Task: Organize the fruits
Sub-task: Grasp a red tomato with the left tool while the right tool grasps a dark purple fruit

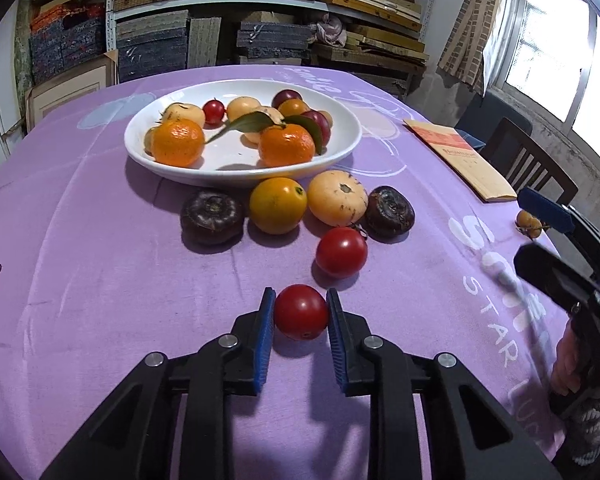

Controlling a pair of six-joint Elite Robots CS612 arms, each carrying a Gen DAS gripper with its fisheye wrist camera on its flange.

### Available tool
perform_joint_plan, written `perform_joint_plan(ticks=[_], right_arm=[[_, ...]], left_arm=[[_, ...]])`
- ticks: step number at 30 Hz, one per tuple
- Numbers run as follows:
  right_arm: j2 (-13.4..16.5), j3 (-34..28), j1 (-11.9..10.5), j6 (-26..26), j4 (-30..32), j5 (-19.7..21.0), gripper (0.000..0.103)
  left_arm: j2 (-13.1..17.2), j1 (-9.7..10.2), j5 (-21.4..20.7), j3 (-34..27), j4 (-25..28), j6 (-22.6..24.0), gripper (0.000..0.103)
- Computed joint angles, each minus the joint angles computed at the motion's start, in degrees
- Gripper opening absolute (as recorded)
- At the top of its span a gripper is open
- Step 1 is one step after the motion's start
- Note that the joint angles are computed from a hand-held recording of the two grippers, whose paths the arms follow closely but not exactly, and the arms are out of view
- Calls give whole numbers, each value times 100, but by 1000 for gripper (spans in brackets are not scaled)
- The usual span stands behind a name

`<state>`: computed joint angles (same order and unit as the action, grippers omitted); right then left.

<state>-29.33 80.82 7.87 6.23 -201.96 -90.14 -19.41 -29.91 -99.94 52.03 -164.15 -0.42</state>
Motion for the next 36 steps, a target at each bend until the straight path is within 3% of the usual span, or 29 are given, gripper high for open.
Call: perform_joint_plan(ticks=[7,13,19,20,22,23,30,36], right_arm=[[35,-169,164,-346,352,118,97],[25,-299,219,-122,911,157,97],[139,-676,270,-50,1484,-398,96],[160,-763,245,12,1616,-394,94],[190,-931,176,69,1929,-287,70],[215,-1014,146,120,2066,-268,67],[353,-1376,41,385,2583,-541,66],[455,-1569,-5,422,2937,-519,66]], left_arm=[[-92,132,417,177,-244,-402,26],[-141,220,664,316,-608,-637,25],[-88,288,546,210,-507,-781,26],[-78,291,544,191,-497,-785,25],[-78,301,514,201,-544,-804,26],[-79,305,485,204,-565,-821,26],[-87,331,326,215,-538,-838,26],[-79,328,303,199,-491,-768,26]])
